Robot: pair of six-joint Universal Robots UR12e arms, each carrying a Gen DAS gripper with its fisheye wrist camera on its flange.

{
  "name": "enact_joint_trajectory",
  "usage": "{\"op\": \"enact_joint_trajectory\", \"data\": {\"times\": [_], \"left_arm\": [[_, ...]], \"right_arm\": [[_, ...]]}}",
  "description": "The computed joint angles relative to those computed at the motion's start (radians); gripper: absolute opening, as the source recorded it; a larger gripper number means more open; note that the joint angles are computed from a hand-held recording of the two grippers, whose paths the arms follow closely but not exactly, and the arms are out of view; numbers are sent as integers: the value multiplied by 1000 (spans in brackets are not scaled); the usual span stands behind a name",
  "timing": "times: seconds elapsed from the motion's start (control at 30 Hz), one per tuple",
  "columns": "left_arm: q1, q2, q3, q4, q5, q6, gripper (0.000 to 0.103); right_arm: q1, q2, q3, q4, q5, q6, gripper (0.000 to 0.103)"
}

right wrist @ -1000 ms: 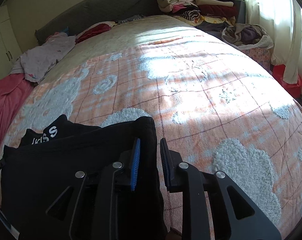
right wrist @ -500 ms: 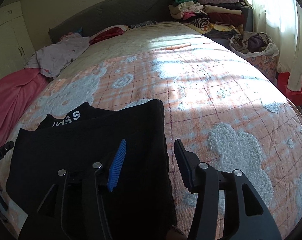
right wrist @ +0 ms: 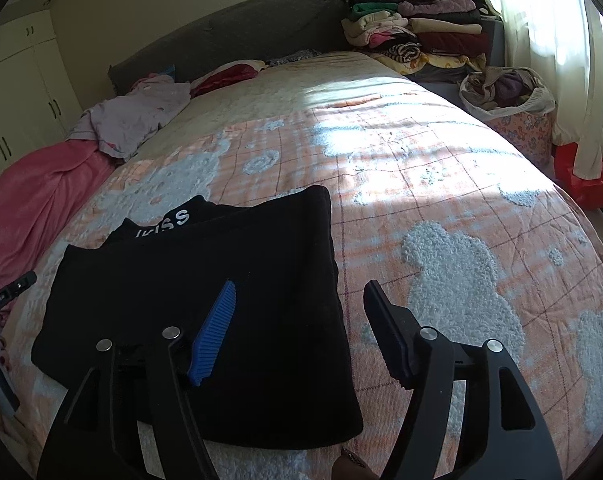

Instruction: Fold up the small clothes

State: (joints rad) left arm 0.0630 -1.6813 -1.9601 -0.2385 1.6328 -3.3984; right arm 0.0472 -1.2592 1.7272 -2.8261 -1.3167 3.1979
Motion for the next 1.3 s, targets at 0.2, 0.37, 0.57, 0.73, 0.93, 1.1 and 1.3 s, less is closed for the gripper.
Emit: {"op": "enact_joint_trajectory", "data": {"times": [0.2, 0.37, 0.57, 0.73, 0.93, 1.1, 1.3], "left_arm": [[7, 10, -15, -10, -27, -21, 57], [7, 23, -34, -15, -40, -19, 59], [30, 54, -77, -13, -122, -55, 66], [46, 74, -107, -17, -190, -81, 66], [54, 87, -130, -2, -243, -96, 66], [62, 89, -138, 3, -268, -108, 66], [67, 79, -138, -32, -310, -79, 66]], "right_arm": [[-4, -23, 29, -10, -5, -8, 69], [-12, -29, 47, -2, -9, 10, 69], [-16, -30, 60, 12, 7, 18, 69], [-16, -30, 62, 20, 14, 21, 69], [-13, -28, 59, 19, 23, 18, 69], [-18, -30, 63, 16, 43, 23, 69], [-25, -29, 69, 28, 63, 25, 69]]}}
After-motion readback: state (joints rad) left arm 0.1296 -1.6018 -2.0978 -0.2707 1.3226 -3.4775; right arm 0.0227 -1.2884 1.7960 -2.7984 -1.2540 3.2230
